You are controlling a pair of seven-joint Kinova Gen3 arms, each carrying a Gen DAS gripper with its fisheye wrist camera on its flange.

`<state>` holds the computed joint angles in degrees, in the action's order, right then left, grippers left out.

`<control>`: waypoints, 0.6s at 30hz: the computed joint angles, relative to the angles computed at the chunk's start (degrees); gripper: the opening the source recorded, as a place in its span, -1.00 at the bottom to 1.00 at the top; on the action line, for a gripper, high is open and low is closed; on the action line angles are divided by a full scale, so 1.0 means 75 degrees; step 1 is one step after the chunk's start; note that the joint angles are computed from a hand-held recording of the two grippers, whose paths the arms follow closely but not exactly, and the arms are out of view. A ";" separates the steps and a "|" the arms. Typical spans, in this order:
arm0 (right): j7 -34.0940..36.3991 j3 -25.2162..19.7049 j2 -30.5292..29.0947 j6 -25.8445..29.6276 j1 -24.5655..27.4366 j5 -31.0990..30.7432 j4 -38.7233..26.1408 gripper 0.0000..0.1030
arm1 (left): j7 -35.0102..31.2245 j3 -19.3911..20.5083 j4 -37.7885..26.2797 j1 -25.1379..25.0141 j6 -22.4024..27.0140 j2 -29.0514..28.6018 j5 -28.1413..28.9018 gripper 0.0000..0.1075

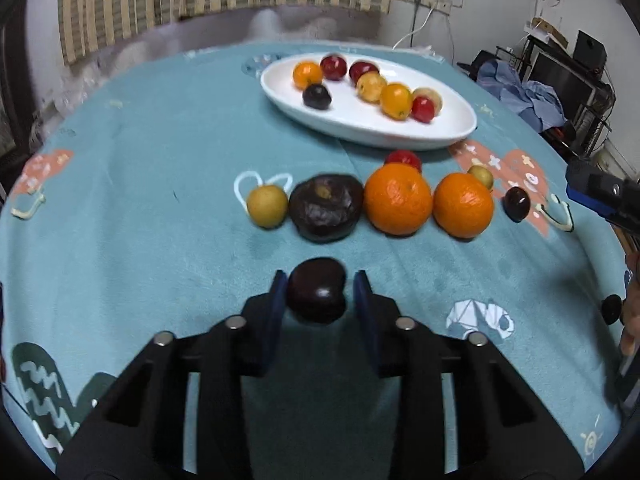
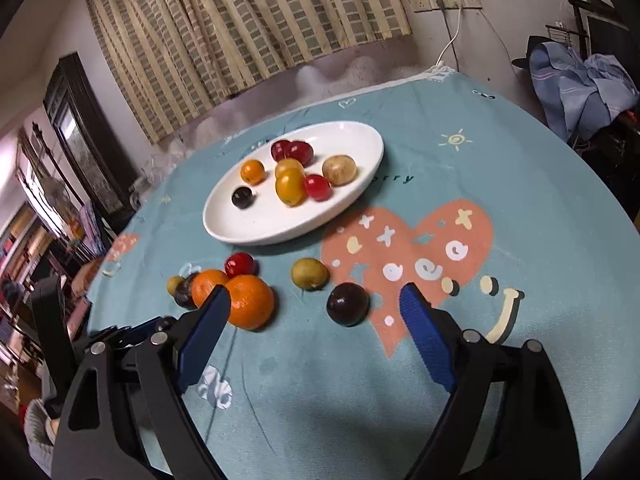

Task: Organize fruits
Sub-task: 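Grasp a dark purple plum with the left tool while the right tool grasps another dark plum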

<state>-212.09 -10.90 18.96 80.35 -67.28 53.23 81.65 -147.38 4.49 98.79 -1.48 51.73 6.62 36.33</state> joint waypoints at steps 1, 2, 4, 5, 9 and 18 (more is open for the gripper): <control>0.0211 -0.0015 0.0072 0.0042 0.0061 -0.0127 -0.0111 0.68 | -0.0112 0.0070 -0.0008 -0.0153 0.0109 0.0013 0.0146 -0.44; 0.0353 -0.0009 0.0126 0.0076 0.0085 -0.0218 -0.0191 0.68 | -0.0309 0.0016 0.0000 -0.0187 0.0235 0.0030 0.0312 -0.44; 0.0782 0.0025 0.0284 0.0207 0.0143 -0.0472 -0.0428 0.67 | -0.0472 -0.0022 0.0088 -0.0161 0.0209 -0.0034 0.0403 -0.44; 0.0989 0.0050 0.0357 0.0269 0.0160 -0.0595 -0.0532 0.67 | -0.0537 -0.0025 0.0145 -0.0154 0.0160 -0.0081 0.0456 -0.44; 0.1630 0.0178 0.0561 0.0298 0.0215 -0.1007 -0.0777 0.44 | -0.0544 -0.0101 0.0206 -0.0143 0.0091 -0.0158 0.0542 -0.44; 0.2093 0.0485 0.0762 0.0534 0.0062 -0.1052 -0.0917 0.19 | -0.0405 -0.0110 0.0157 -0.0109 0.0140 -0.0135 0.0415 -0.44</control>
